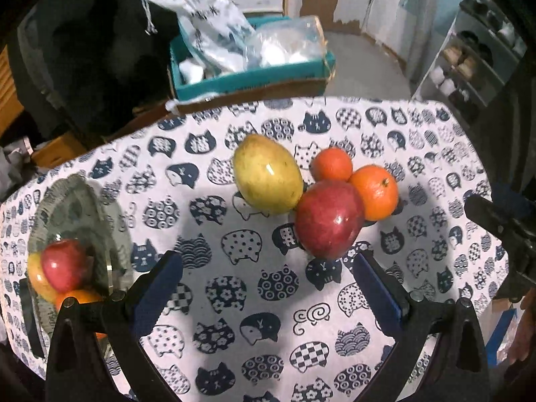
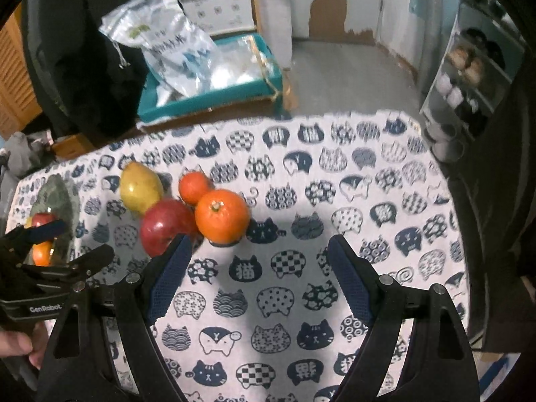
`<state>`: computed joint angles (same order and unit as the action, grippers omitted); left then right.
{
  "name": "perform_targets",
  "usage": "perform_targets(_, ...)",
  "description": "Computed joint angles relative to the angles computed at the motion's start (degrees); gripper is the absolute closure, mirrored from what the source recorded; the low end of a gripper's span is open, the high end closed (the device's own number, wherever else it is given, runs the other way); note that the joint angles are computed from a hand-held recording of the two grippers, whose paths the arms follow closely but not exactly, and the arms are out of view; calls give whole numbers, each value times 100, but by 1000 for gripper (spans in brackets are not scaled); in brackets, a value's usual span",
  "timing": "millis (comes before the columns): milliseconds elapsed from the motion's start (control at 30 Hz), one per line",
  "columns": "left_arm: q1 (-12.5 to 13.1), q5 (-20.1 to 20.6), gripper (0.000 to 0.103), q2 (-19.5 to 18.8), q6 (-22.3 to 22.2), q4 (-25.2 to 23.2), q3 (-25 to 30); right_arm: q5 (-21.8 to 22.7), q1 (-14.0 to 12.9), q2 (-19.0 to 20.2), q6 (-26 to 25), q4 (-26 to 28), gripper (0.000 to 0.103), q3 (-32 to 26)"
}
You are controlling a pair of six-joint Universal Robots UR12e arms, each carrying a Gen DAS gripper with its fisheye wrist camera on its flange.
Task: Organize fruits
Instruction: 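Grasp the red apple with the left tool while the right tool grasps an orange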
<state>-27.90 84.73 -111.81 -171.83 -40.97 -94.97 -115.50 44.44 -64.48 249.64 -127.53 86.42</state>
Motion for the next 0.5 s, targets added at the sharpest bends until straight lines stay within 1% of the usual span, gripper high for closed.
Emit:
perform_targets(133, -30, -78, 1, -151, -49, -38, 89, 231, -75, 25, 140, 18, 20, 84)
perform_targets(333, -78, -167, 1, -336, -38, -149, 239, 450, -162, 12, 275, -59, 20, 248)
perform_targets(500, -92, -420, 1, -452, -53, -218, 344, 520, -198, -35, 381, -106, 20, 369)
